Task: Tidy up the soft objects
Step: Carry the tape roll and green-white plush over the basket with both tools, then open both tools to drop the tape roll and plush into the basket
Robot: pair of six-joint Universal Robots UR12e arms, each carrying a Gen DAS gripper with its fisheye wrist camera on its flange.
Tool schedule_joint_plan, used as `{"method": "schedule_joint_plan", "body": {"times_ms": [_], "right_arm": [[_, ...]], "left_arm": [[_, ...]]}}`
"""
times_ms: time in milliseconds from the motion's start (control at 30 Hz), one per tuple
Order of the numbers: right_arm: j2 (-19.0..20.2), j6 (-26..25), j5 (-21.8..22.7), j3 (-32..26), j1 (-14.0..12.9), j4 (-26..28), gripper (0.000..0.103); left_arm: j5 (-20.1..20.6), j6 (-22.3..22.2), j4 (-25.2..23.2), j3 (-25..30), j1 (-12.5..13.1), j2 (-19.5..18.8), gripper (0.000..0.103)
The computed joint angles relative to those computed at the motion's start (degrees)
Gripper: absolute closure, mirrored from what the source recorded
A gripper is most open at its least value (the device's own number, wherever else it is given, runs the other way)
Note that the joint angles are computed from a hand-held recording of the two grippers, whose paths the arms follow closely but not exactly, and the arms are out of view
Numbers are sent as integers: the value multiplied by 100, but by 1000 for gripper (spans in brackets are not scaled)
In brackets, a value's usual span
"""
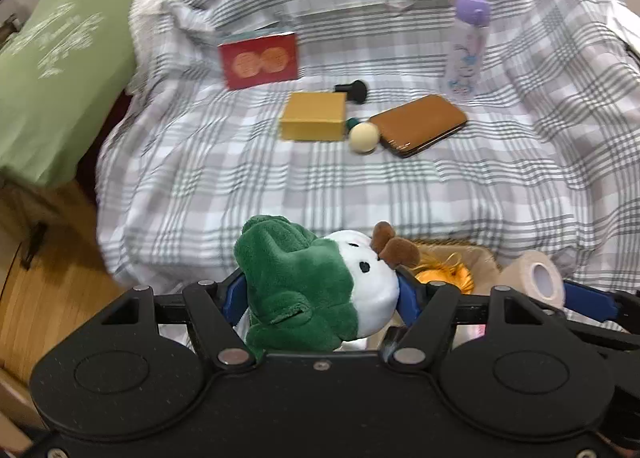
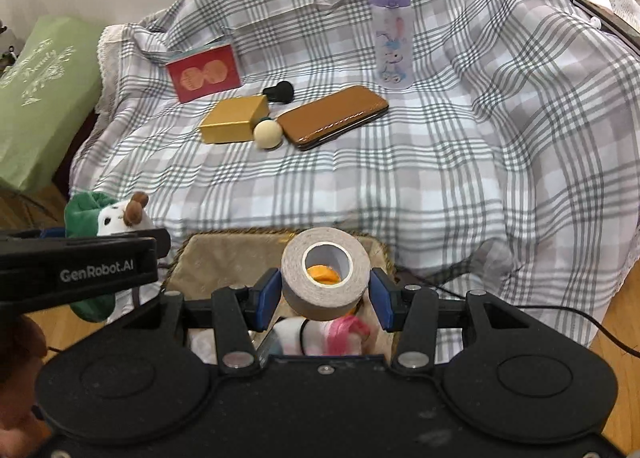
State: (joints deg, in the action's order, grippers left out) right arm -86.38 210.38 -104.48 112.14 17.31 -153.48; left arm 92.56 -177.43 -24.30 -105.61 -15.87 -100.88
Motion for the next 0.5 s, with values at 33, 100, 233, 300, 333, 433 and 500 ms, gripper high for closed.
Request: {"method": "schedule_joint_plan", "body": {"times_ms": [33,100,233,300,333,433,500], "right_arm": [[-29,23,-3,28,16,-2,57],[-78,82,-31,59,51,39,57],[-188,187,-48,143,107,80,56],[-207,156,-98,148,145,148,56],[-196,124,-108,131,143,190,56],[-171,78,-108,93,155,327,56],[-133,56,-89,47,158,423,56]], "left_arm": [[94,-47,5,-31,-18,14,37],[167,-69,36,-104,-35,53,37],[-3,-184,-109,-191,25,150,37],[4,-262,-157,-206,39,159,37],[30,-301,-192,-195,38,146,37],[102,-342,-280,-157,31,86,37],[178,-399,-319,-128,24,38,37]]}}
